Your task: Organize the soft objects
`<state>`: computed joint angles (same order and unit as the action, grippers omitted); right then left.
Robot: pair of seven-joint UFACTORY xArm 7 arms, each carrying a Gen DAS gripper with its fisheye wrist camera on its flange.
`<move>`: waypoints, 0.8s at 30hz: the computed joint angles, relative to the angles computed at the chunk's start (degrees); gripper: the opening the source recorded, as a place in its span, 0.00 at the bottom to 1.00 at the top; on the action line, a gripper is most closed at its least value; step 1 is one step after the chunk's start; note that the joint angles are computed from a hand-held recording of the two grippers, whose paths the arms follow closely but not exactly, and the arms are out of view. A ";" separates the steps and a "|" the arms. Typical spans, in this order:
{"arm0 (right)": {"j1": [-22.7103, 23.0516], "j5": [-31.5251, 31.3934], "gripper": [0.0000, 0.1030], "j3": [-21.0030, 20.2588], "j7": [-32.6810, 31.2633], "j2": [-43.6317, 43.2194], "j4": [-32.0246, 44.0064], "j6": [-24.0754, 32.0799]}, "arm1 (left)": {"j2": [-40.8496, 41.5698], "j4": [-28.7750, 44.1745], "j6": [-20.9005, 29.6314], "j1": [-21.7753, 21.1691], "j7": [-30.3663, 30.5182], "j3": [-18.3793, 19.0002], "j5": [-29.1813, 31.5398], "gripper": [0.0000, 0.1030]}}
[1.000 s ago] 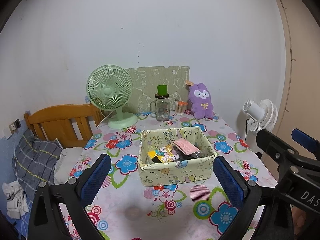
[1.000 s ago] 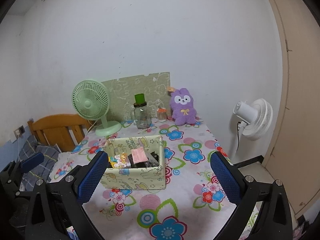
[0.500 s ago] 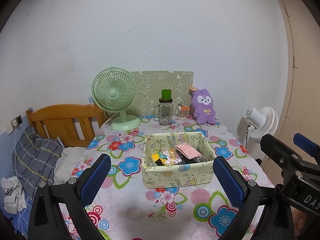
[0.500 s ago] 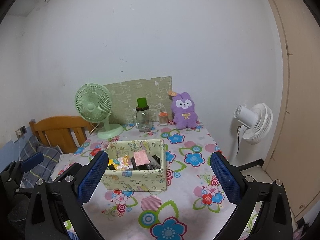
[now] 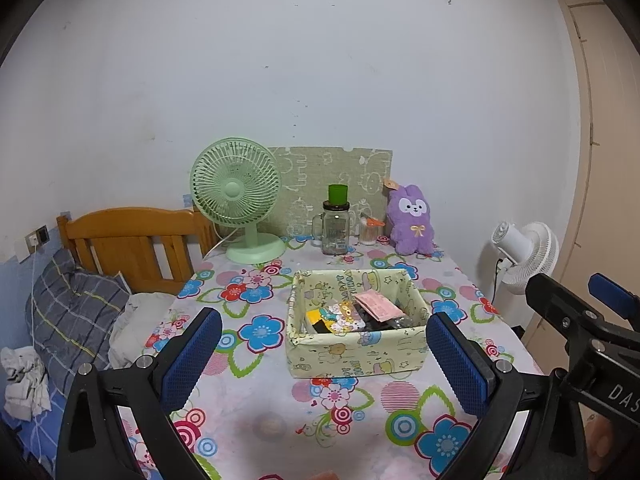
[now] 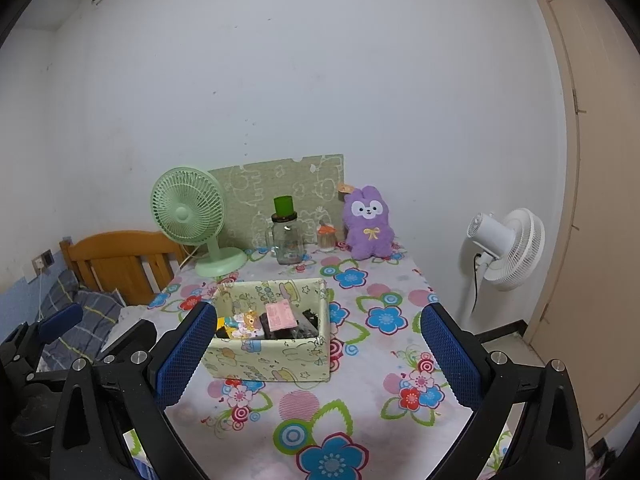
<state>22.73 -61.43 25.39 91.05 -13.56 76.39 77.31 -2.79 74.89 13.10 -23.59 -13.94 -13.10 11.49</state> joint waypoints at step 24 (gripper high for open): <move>-0.37 0.25 1.00 -0.23 0.08 -0.49 -0.96 0.21 | 0.36 0.47 0.30 0.69 -5.45 0.14 4.86 1.00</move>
